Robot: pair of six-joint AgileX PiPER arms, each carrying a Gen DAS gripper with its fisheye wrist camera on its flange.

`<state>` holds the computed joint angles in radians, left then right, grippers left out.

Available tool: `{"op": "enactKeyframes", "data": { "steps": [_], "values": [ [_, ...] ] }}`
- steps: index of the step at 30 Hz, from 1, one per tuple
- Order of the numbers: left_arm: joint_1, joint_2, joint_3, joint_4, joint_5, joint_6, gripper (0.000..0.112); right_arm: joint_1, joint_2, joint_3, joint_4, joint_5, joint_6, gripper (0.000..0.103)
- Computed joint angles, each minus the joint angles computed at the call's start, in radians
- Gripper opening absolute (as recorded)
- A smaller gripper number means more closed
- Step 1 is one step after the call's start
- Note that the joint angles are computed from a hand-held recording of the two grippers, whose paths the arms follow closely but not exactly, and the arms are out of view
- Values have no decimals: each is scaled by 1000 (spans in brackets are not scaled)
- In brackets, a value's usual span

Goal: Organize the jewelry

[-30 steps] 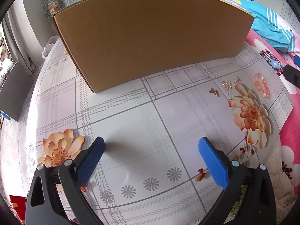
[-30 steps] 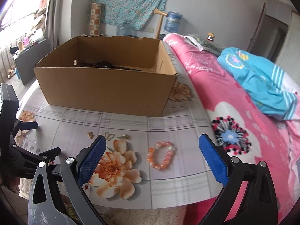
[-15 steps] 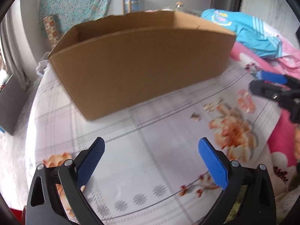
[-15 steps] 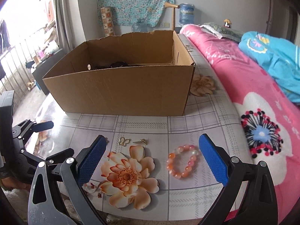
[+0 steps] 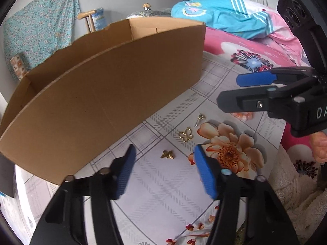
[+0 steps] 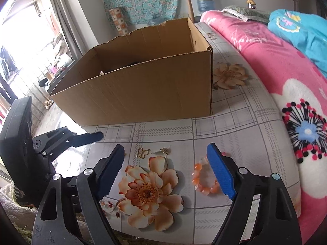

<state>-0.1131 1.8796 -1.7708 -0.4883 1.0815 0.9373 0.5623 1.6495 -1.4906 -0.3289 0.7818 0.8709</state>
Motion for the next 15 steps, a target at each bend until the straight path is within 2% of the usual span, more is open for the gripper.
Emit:
{"op": "enactKeyframes", "data": {
  "steps": [7,15],
  "values": [
    [-5,56,-78,42,58,-40,14,-11,9,-5,25,-13,-18,75],
    [2,90,-125,49,105,-66,13,-17,9,-5,32,-19,-22,73]
  ]
}}
